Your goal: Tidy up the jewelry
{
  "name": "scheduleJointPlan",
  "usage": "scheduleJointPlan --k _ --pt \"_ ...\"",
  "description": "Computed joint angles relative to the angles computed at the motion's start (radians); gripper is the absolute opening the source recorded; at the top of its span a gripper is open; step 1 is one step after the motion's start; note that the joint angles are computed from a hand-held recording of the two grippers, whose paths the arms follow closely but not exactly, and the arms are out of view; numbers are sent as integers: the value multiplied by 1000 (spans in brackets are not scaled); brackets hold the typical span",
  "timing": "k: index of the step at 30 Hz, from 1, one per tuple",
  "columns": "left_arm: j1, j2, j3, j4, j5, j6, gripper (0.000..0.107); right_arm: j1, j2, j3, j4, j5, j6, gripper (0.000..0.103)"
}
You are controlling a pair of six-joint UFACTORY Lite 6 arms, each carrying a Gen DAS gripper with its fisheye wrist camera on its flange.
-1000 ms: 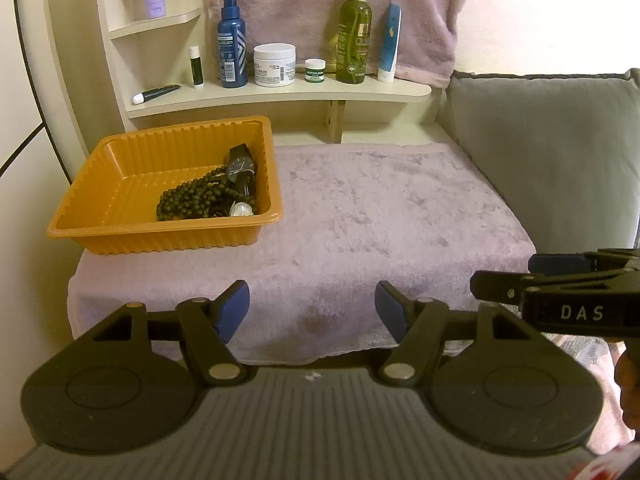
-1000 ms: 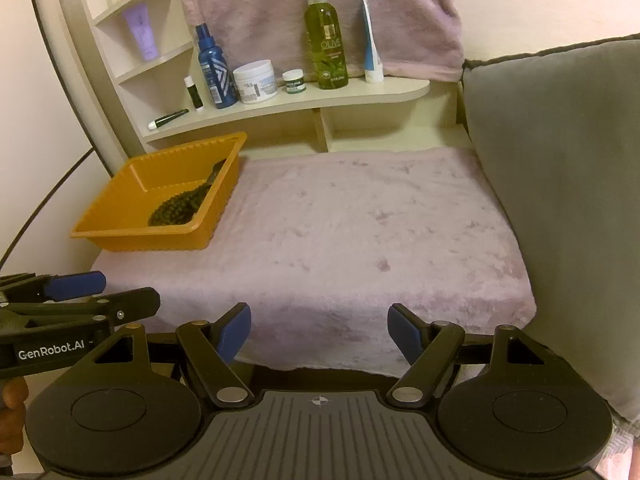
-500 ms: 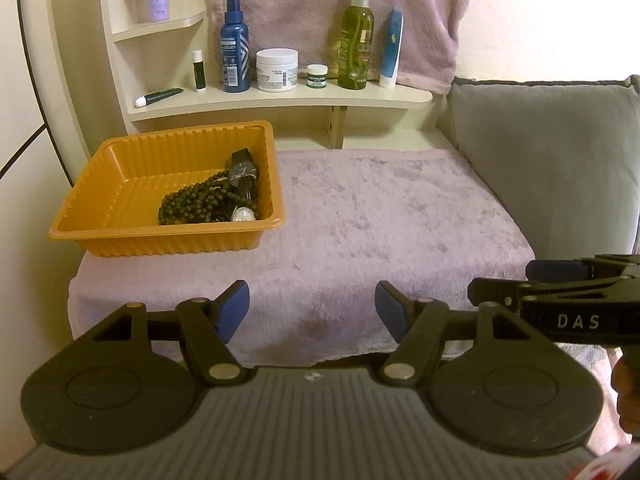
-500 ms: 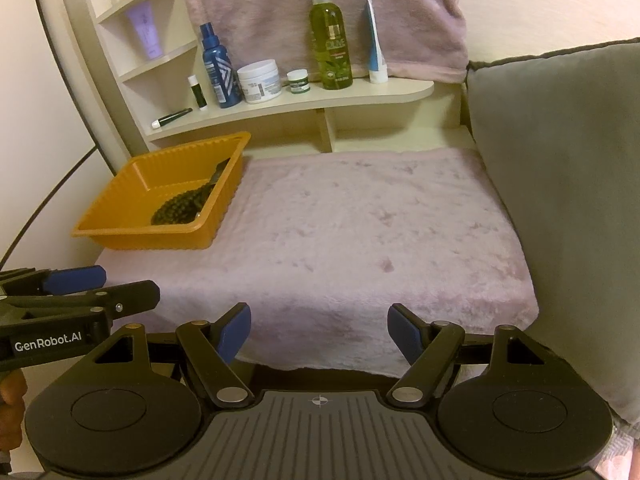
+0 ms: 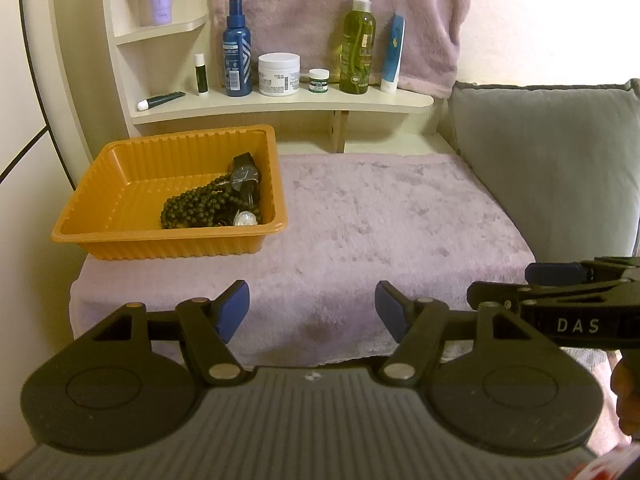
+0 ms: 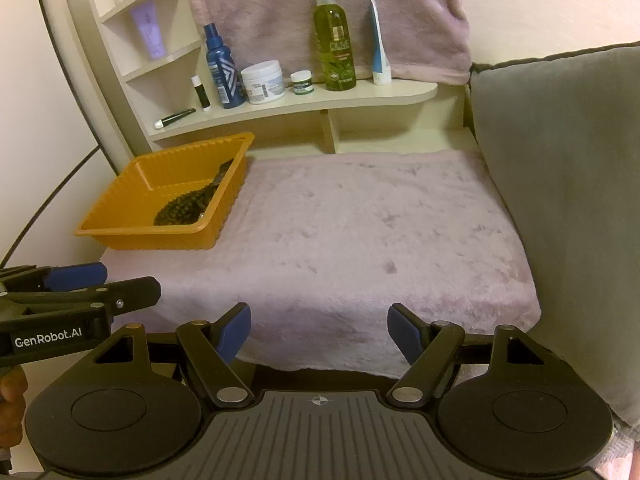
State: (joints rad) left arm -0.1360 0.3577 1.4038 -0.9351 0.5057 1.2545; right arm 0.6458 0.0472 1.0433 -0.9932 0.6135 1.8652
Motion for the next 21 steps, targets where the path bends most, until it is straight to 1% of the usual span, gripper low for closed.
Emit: scheduleJointPlan --k 21 --pt "-4 -3 5 3 4 -6 67 11 17 20 1 15 9 75"
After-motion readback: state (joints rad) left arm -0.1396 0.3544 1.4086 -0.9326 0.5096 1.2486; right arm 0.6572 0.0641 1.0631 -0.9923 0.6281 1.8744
